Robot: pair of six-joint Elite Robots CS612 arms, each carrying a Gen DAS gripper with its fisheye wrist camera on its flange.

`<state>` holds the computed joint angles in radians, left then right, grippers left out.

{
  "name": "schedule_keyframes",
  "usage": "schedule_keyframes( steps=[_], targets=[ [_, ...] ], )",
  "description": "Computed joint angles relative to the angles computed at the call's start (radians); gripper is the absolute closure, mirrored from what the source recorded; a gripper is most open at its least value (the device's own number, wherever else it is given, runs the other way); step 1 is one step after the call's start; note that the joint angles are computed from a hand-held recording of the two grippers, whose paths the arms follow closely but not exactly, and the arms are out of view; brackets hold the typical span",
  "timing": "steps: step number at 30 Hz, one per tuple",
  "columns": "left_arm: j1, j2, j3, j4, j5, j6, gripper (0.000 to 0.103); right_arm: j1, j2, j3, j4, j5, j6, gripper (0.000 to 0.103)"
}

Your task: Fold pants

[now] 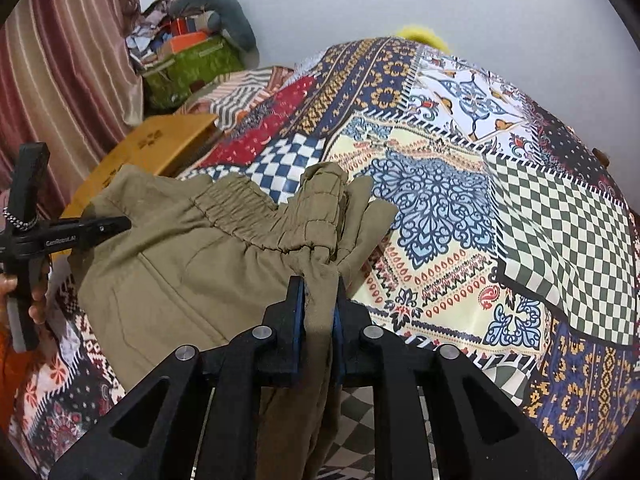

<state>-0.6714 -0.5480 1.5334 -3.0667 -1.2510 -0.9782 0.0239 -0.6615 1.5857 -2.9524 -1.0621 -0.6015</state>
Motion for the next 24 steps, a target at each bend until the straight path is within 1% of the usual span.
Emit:
schedule_keyframes(
  steps=[2,3,4,6,10,12,15,18,20,24],
  targets=[
    [-0.003,-0.006,-0.004,0.036,-0.001,0.007,0.091,0.0,-0.006,0.001,0.019,-0.01,-0.001,0.084],
    [-0.004,-0.01,-0.006,0.058,0.0,0.01,0.087,0.001,-0.005,-0.004,0.03,-0.013,-0.001,0.08],
    [-0.006,-0.013,-0.007,0.079,0.002,0.011,0.081,0.001,-0.007,-0.005,0.041,-0.018,0.0,0.071],
    [-0.012,-0.024,-0.005,0.123,0.006,0.008,0.074,0.001,-0.016,0.0,0.065,-0.028,-0.001,0.063],
    [-0.029,-0.052,0.023,0.146,0.03,-0.003,0.073,0.002,-0.036,0.026,0.042,-0.05,-0.024,0.063],
    [-0.037,-0.07,0.041,0.145,0.043,-0.015,0.073,0.0,-0.05,0.043,0.03,-0.044,-0.03,0.063],
    [-0.052,-0.099,0.068,0.142,0.067,-0.029,0.073,-0.008,-0.074,0.069,0.015,-0.015,-0.029,0.063],
    [-0.072,-0.136,0.098,0.134,0.107,-0.034,0.073,-0.015,-0.102,0.1,-0.012,0.014,-0.031,0.063],
    [-0.09,-0.164,0.12,0.119,0.14,-0.033,0.073,-0.021,-0.126,0.126,-0.036,0.033,-0.032,0.063],
    [-0.13,-0.214,0.151,0.098,0.21,-0.009,0.072,-0.04,-0.178,0.181,-0.092,0.1,-0.026,0.063]
  ],
)
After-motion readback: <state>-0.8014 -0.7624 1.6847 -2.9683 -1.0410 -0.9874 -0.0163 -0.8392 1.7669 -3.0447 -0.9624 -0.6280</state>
